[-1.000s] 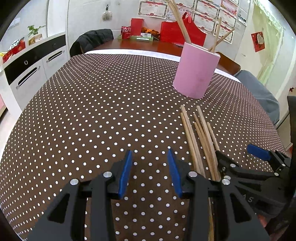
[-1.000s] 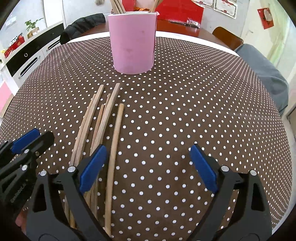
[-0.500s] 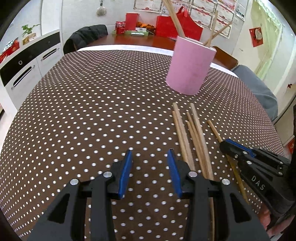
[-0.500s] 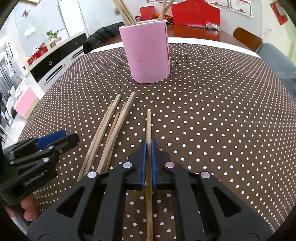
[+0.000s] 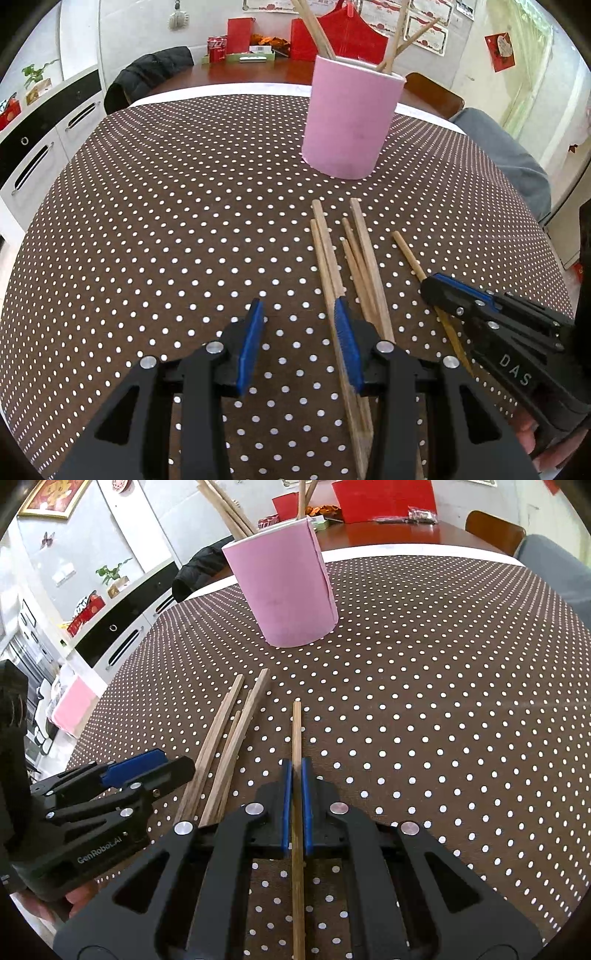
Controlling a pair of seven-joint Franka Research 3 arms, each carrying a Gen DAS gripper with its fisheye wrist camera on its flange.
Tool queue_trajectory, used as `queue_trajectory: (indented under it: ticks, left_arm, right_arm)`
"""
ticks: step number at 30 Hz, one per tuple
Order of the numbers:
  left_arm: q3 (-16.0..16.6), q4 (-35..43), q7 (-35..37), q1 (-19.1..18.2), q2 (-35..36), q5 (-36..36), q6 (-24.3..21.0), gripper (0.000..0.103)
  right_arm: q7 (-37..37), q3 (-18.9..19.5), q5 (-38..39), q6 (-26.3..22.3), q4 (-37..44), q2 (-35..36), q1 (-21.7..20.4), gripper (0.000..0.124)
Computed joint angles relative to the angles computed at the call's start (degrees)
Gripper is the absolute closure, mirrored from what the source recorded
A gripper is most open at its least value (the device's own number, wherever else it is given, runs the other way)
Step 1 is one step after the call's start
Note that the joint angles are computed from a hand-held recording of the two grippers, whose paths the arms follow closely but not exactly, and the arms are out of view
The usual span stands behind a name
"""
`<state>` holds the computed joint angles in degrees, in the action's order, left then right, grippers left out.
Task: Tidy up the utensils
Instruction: 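Close the right gripper on one chopstick from the bundle, then close the left gripper on a chopstick while the right gripper holds its chopstick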
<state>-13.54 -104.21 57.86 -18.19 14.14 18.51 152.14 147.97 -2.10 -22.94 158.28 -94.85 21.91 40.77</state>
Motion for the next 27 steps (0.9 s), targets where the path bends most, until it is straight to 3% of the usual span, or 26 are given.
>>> queue_trajectory:
  ticks: [6, 10, 17, 23, 27]
  left_arm:
    - [0.24, 2.07, -0.73, -0.76, 1.1, 0.99, -2.27, 0.062]
    - [1.57, 5.57, -4.11, -2.67, 2.75, 5.31, -6.67, 0.05]
    - [1.63, 11.23, -4.65, -3.58, 5.91, 6.56, -11.75, 0.042]
    - [1.12, 15.39, -0.39, -3.9, 7.61, 6.24, -17.54, 0.04]
    - [0.23, 17.08, 2.18, -3.16, 7.95, 2.03, -20.81, 0.04]
  right_arm:
    - [-0.7, 0.42, 1.54, 2.14, -1.77, -0.77, -0.85, 0.118]
    - [-1.27, 0.15, 1.79, 2.27, -2.51, -1.31, -0.81, 0.118]
    - [-1.5, 0.37, 1.84, 1.8, -1.98, -1.09, -0.94, 0.118]
    - [-1.62, 0.27, 2.07, 1.95, -2.03, -1.09, -0.88, 0.118]
    - [-1.83, 0.36, 2.68, 2.61, -2.36, -1.13, -1.08, 0.118]
